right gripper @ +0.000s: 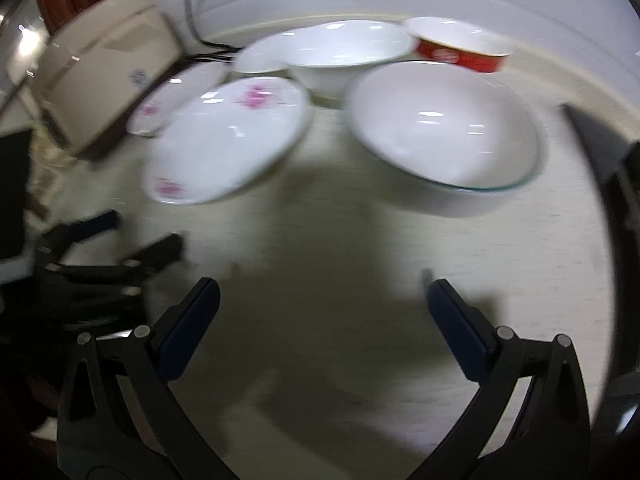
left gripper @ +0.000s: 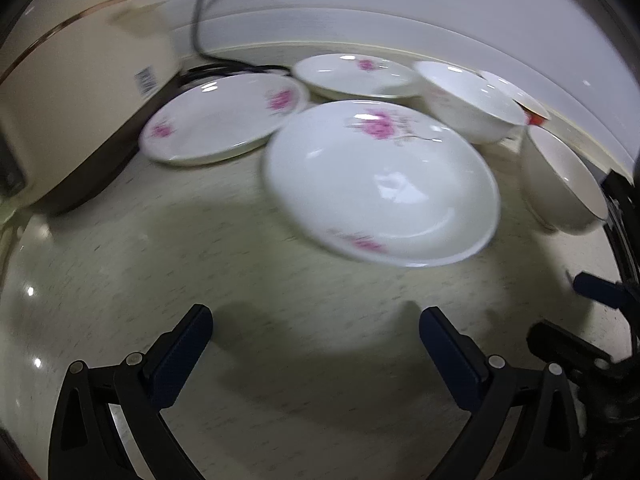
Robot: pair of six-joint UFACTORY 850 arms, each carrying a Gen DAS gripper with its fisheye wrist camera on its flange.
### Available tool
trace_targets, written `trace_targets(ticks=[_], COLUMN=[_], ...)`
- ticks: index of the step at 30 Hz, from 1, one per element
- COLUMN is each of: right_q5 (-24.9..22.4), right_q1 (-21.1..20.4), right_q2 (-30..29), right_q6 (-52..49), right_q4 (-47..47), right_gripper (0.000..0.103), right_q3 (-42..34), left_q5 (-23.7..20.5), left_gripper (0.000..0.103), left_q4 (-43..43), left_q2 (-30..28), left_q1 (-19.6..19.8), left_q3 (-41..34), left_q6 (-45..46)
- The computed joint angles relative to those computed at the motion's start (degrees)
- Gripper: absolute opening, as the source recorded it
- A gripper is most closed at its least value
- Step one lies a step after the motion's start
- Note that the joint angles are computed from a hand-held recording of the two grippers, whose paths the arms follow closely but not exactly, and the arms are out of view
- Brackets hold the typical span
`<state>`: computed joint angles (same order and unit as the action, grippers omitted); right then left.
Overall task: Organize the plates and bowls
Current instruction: 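Move the right tool to the pink-flower plate and close on its rim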
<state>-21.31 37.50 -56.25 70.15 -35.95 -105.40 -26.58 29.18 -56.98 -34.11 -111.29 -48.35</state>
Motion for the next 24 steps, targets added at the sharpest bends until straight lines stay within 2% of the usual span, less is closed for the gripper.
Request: trace_targets(ticks=[3, 6, 9, 16, 24], right_q5=[4.13, 5.4, 6.25, 3.63, -1.78], right_q1=[-0.58, -0.7, -0.54, -1.85, -2.84], right_q2=[-0.33, -1.62, -2.9, -6.95, -11.79], right_q6=[-9.39, -16.52, -18.3, -22.34, -22.58], right_q4=[10.25, 18.69, 21.16, 28.92, 31.15], right_gripper=[0.103, 0.103, 0.103, 0.103, 0.093], right_q3=[-0.76, -3.31, -5.85, -14.24, -22.76], left_q5=[1.4, 2.5, 2.37, 4.62, 2.85], left_gripper=[0.103, 0.103, 0.103, 0.103, 0.101], left_q4=[0.56, -0.41, -0.1, 2.07, -4.72], left_q2=[2.08, 3.64, 4.17, 4.88, -0.22], left_q1=[0.88, 1.93, 2.31, 2.77, 3.14], left_q3=[3.42, 5.78, 6.33, 6.3, -3.24], left_q6=[-2.54, -4.58, -6.09, -8.74, -1.52])
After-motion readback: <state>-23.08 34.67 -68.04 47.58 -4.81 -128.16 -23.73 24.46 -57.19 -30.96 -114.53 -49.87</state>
